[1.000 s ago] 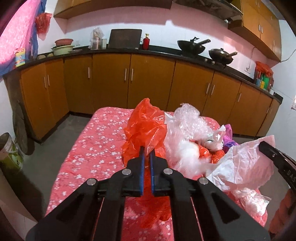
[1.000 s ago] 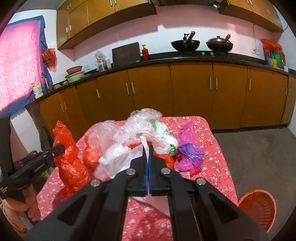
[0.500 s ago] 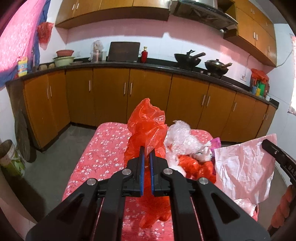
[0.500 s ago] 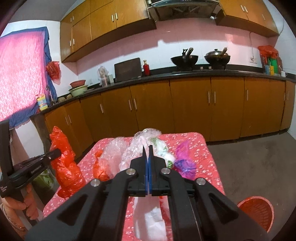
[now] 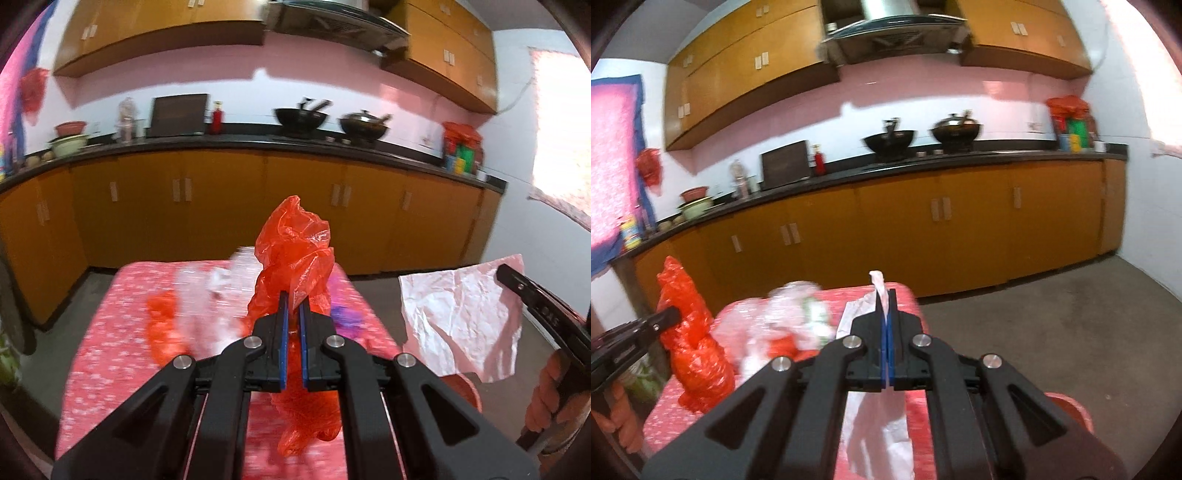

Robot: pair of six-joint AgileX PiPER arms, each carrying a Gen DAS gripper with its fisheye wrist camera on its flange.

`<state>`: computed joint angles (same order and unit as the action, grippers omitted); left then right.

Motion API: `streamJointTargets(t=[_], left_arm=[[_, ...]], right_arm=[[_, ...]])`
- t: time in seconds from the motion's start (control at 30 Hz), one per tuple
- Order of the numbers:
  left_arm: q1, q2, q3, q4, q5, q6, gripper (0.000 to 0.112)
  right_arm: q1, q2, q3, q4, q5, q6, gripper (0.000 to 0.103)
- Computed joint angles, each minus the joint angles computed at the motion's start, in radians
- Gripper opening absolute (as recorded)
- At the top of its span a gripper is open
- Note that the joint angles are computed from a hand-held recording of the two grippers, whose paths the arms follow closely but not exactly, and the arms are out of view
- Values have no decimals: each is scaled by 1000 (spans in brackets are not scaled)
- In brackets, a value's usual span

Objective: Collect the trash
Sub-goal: 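Lift the red bag with the left tool while the right tool carries the white bag, then open both tools over the orange basket to drop the bags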

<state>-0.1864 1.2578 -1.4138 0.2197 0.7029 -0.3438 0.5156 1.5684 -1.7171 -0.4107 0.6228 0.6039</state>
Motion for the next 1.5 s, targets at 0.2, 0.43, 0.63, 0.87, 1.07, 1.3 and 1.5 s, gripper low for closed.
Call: streamJointTargets(t=[0.2,0.43,0.63,0.87,1.07,1.3,1.5], left_arm=[[-190,110,-40,92,-35,-127,5],[-373,293,-110,168,-64,-266,5],[-474,492,-248,169,-24,-283,5],[-530,689,-405,154,45,-266,5],[-541,861,-581,93,118,-246,5],[-559,1002,-752,67,198,-225,5],[-565,1098,-896,24,274,-181,5]], right_arm=[[-167,-90,175,39,-51,-42,2],[-387,-119,331,197,-105,-227,2],[-507,-70,401,340,-143,-386,2],[-558,23,441,446,-192,-493,2],[-618,101,443,584,-221,-616,2],[-670,163,446,732,-233,-760,2],[-686,204,431,834,-217,-862,2]])
